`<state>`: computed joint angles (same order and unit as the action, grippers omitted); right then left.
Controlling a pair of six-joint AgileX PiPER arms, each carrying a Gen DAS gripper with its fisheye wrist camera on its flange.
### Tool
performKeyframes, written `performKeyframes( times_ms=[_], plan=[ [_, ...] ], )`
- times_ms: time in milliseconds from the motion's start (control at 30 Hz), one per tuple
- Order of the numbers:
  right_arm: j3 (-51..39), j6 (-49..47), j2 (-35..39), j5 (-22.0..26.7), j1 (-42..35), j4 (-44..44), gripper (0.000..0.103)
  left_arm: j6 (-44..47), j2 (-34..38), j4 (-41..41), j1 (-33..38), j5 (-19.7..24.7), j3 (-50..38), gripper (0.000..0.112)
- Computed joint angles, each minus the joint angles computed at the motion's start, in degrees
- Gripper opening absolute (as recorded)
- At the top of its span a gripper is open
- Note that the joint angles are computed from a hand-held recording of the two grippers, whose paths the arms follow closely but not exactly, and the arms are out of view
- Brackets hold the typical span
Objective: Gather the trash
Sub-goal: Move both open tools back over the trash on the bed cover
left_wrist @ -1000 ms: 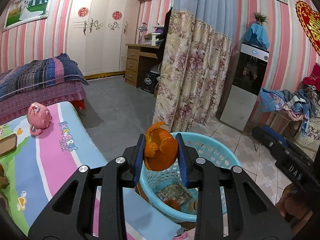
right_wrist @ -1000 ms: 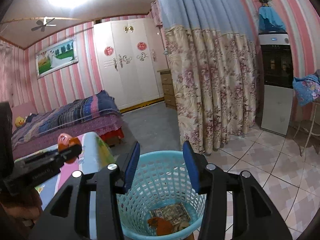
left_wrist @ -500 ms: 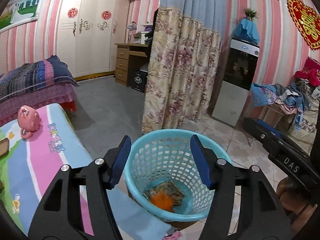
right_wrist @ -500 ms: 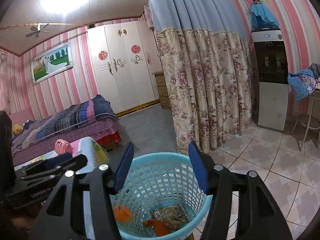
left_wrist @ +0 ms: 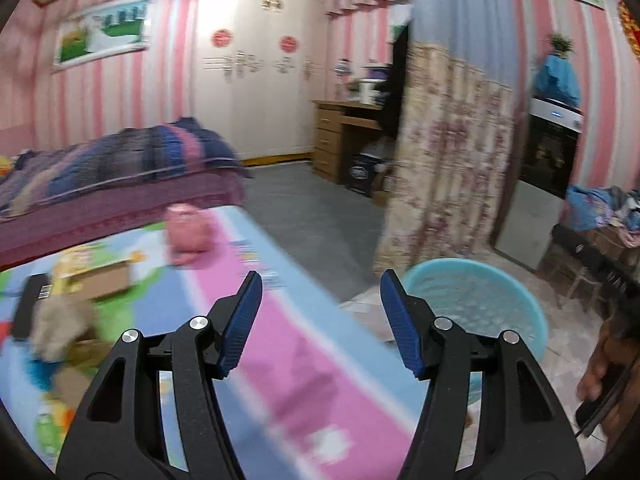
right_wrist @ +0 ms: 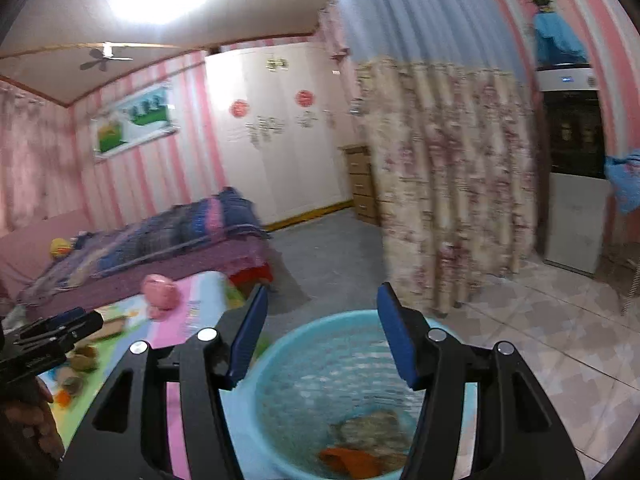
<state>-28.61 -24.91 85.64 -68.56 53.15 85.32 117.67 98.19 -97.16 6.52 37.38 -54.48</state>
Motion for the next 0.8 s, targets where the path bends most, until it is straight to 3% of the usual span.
performKeyframes(
  times_ms=[233, 333, 533, 633, 700, 800],
  plan=[
    [-13.1, -2.8, 7.9, 6.3, 1.8, -9.1, 0.064, 0.1, 3.0, 3.5, 20.2, 4.9, -5.6, 0.068],
    [-20.8, -3.2, 14.1, 9.3, 2.5, -12.3, 0.074, -1.7, 7.9, 5.0, 26.1, 4.2, -11.0, 0.07],
    [-37.4, -4.3, 27.3, 21.0, 0.8, -17.8, 0.074, -10.0, 19.8, 9.2, 32.3, 1.3, -23.4, 0.07],
    [-48.7, -13.0, 35.4, 26.8, 0.6, -13.6, 0.074, -16.6, 24.6, 14.1, 33.6, 1.1, -28.6, 0.07],
    [-56.8, -21.4, 40.8, 30.6, 0.7, -7.9, 0.074, -22.6, 26.0, 18.1, 34.1, 2.3, -31.4, 0.07],
    [-67.6, -34.2, 47.5, 34.7, 0.8, 3.4, 0.074, -24.4, 27.0, 18.4, 35.7, 4.2, -33.7, 0.075]
  ],
)
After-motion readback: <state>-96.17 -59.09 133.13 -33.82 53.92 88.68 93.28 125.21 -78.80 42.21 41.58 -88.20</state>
